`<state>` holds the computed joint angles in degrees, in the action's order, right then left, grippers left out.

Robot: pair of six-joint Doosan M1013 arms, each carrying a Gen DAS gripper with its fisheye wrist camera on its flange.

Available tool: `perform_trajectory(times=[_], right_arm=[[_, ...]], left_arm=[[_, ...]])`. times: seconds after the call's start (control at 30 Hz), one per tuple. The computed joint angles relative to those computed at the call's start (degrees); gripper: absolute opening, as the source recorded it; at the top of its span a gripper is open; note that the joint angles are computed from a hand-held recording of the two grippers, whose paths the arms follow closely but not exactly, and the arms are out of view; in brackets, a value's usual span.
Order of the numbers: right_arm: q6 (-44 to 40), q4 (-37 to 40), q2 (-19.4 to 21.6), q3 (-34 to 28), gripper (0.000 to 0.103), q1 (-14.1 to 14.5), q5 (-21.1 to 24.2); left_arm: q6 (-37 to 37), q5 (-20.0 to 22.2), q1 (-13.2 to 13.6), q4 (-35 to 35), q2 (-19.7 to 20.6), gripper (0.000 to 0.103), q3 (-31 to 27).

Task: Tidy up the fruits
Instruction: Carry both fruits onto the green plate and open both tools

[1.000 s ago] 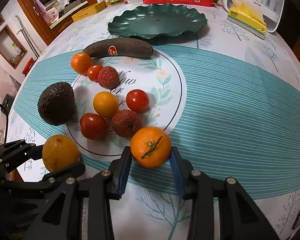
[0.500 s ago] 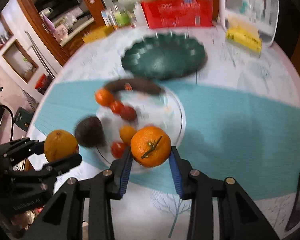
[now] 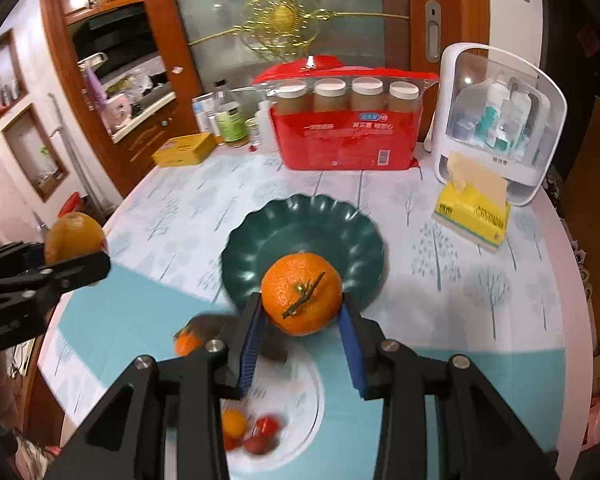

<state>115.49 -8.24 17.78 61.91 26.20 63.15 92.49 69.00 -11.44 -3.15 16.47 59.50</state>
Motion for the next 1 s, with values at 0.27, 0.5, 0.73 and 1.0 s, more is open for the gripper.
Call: perform_trajectory(times=[0.27,0.5,0.73,1.0], right_arm=[[3.3,-0.9,9.6,-7.9,0.037,-2.2,6.5],[4.0,1.3,13.0,-7.7,0.038,-2.6,9.1],[3.9,0.0,14.3,-7.2,0.038,-2.5,10.1],[2.2,-4.0,14.2,-6.6,0.039,-1.5,9.0]], left_arm=[[0.7,4.4,0.2,-3.0,10.9,0.05,-8.2],[3.7,6.2,-0.1,-3.7,15.6,0.05,-8.4],[5.4,6.7,-0.3,-4.4,17.9,0.05,-8.1],[6.8,5.1,-0.8,-3.2,17.6,0.052,-6.6]])
